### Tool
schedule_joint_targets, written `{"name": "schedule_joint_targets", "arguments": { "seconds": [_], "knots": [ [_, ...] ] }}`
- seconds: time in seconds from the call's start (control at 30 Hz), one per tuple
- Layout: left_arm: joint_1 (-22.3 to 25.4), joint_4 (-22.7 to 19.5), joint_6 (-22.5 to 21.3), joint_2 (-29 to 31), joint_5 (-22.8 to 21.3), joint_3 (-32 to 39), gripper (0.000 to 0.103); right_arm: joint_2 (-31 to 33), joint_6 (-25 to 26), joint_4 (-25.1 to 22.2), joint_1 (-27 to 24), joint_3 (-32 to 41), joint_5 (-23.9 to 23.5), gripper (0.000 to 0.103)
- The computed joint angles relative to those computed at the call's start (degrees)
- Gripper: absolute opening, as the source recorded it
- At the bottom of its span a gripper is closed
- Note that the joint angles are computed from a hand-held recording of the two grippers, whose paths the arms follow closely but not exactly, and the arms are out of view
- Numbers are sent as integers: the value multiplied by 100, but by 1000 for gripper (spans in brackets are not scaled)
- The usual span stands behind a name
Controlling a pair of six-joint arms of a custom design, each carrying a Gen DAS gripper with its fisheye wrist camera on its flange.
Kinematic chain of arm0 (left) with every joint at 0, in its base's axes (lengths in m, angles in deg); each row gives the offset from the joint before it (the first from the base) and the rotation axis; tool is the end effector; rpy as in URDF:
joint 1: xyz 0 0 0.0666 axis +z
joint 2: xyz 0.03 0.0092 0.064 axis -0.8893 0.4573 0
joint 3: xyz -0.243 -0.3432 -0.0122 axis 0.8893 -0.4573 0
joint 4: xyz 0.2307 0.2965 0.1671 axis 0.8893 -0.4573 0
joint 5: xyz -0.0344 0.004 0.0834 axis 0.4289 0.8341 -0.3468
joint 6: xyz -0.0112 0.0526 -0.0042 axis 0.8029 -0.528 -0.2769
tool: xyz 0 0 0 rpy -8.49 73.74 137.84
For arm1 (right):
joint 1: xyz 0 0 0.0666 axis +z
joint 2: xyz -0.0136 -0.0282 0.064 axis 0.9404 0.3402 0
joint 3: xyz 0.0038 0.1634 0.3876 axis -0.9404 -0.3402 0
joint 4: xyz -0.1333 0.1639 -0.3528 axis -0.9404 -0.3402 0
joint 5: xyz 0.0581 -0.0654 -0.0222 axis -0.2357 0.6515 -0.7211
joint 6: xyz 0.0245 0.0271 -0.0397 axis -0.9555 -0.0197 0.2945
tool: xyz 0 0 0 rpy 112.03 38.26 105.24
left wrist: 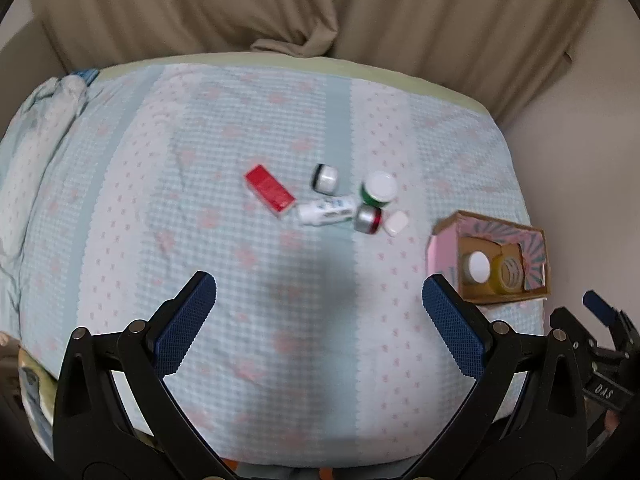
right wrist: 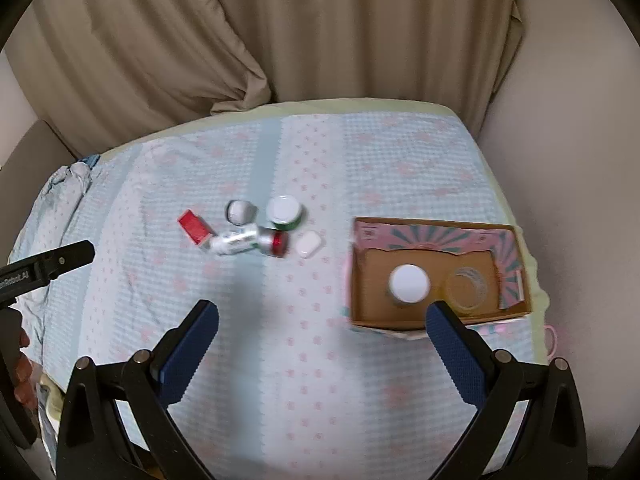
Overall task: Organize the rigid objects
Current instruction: 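Lift both grippers away from the box back toward the items, then grasp the red box with the left gripper while the right grasps the silver-red tin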
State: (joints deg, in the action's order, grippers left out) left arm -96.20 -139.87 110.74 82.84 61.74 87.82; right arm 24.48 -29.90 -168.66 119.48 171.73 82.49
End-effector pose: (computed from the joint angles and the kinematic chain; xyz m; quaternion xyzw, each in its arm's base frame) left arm 0.3013 -0.1911 0.6417 -0.1134 0.9657 -0.0607 0.2257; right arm 0.2999 0.3322 0.6372 -0.0587 0.9640 0.0389 0.2564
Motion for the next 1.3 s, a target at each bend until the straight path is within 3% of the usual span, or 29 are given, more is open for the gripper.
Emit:
{"name": "schedule_joint_targets", "arguments": {
  "seconds": [0.33,0.53,0.8,1.17,1.3],
  "knots": [
    [1707,514,-1168,-161,1146,-769,103,1160,-703,-237,460,1086,259,103],
    [2265,905,-1097,187,1722,-1122,103,1549,-940,-169,351,1167,7,103],
    [2453,1368,-721,929,2062,-1306,103,2037,-724,-12,8,1120,-320,103],
    [2471,1852,-308,2132,2099,-1153,103,2797,-553,627,-598,980,-914,103],
    [2469,1939,-185,2456,2179,-1149,101,3126,-404,648,-716,1058,-1066,103]
  ]
}}
